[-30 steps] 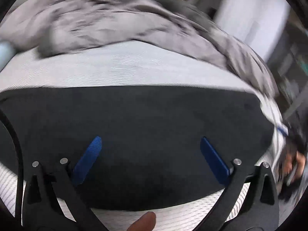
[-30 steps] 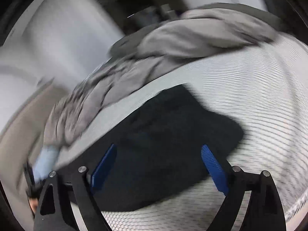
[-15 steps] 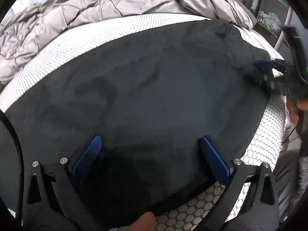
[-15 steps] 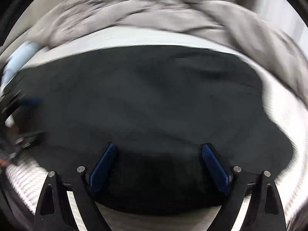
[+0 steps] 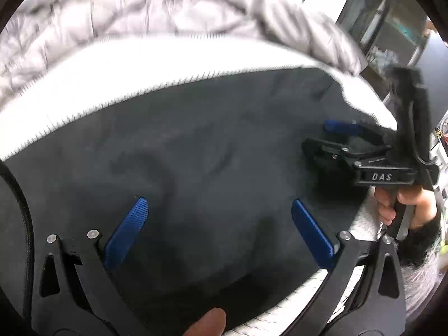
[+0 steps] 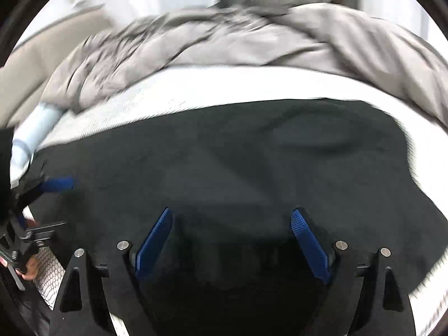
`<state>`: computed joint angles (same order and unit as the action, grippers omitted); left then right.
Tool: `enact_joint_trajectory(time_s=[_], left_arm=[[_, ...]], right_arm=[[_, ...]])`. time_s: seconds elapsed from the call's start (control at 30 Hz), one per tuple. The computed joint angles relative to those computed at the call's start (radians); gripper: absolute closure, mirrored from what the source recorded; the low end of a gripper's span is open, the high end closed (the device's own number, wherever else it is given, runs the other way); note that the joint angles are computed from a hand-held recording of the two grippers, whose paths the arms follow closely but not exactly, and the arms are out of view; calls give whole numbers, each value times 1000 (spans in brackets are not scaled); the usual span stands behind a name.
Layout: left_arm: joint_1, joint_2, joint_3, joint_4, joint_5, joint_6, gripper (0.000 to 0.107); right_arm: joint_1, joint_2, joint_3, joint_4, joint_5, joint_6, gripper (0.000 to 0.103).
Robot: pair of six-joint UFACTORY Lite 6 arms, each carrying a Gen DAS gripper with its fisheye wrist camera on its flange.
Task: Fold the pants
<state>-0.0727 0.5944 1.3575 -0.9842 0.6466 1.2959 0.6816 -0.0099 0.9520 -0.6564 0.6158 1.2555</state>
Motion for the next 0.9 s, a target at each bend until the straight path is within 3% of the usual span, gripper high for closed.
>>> enact_joint_trajectory(time_s=[0.07, 0.13, 0.2, 0.27, 0.37, 0.5, 0.57, 0.63, 0.77, 0.9], left_arm=[[27, 89, 76, 40, 29, -39, 5], [48, 91, 67, 6, 35, 41, 5], [43, 54, 26, 48, -26, 34, 5], [56, 53, 21, 42, -31, 54, 5], [62, 35, 4, 45, -37, 47, 5], [135, 17, 24, 11, 70, 54, 5], [180, 9, 62, 2, 95, 51, 5], [172, 40, 126, 23, 50, 13, 5], [120, 238, 360, 299, -1, -236, 5], [128, 265, 390, 371, -37, -252, 5]], right_arm=[[-2, 91, 73, 28, 39, -58, 15], [24, 125, 115, -47, 222, 12, 15], [4, 98, 55, -153, 432, 121, 11], [-64, 22, -43, -178, 524, 174, 6], [-130, -108, -139, -158, 410, 192, 5], [-15, -215, -149, -184, 496, 267, 5], [14, -257, -145, -179, 449, 264, 5], [20, -206, -103, -146, 323, 234, 5], [-5, -2, 8, -42, 132, 45, 5], [-16, 130, 114, -32, 191, -27, 5]])
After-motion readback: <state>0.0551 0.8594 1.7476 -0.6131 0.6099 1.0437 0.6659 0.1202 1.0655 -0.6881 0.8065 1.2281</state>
